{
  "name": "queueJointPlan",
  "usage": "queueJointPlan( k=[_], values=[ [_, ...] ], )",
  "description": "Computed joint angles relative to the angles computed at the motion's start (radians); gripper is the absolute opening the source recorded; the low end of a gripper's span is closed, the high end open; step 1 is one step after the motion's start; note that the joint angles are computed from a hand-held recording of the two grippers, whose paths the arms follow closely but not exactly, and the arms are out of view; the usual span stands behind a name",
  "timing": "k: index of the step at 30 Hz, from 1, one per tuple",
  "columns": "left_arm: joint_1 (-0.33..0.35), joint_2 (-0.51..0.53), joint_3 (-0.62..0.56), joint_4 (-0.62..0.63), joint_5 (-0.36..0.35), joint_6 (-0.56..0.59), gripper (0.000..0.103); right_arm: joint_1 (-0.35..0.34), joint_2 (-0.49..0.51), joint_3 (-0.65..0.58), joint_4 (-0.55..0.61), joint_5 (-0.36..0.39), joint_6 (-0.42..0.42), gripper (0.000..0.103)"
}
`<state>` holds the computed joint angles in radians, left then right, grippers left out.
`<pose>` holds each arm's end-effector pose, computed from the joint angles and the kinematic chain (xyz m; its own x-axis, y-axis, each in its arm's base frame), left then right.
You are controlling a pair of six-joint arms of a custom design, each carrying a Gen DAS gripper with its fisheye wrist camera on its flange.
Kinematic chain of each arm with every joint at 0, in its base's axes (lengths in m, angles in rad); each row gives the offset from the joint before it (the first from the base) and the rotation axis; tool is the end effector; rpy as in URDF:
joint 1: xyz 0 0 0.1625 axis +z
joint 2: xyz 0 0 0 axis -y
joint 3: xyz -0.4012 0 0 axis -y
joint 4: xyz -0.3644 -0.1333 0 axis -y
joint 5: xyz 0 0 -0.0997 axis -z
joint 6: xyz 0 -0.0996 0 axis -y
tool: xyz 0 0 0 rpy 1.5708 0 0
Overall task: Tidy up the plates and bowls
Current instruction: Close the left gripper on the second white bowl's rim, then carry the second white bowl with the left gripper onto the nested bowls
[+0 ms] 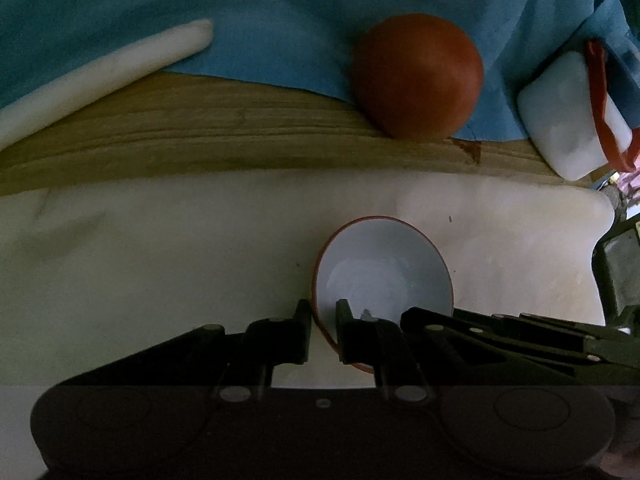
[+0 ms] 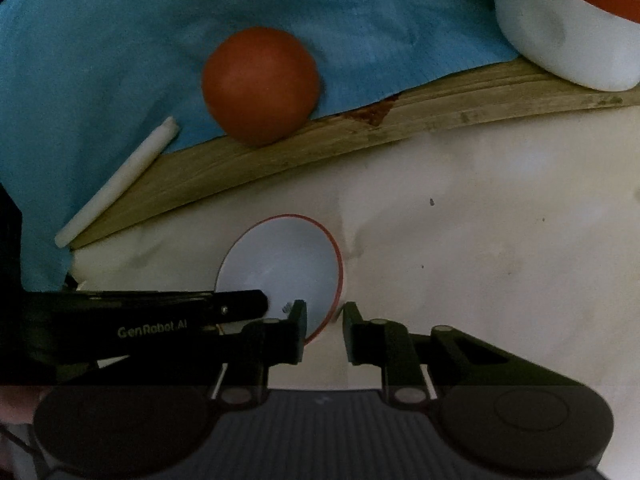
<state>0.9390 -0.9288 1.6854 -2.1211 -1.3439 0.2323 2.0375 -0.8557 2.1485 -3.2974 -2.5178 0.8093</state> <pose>-0.2186 -0.5624 0.1183 -0.6056 0.7780 -0.1671 0.7373 0.6276 0.2500 0.2619 -0.4033 0.1041 -0.7614 0.6154 0.2039 0.2070 0.5288 -0.8231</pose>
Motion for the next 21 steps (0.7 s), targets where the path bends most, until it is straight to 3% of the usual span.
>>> queueJointPlan(
  k=[15,21],
  values=[
    [-0.018,-0.134,0.070,-0.020,-0.057,0.035,0.010,0.083,0.007,-0.037,0.104,-0.067,0.099,0.018],
    [-0.023,-0.201,0.060,0.047,-0.094,0.054,0.010,0.147,-0.005,-0.053,0.200,-0.111,0.168,0.018]
  ],
)
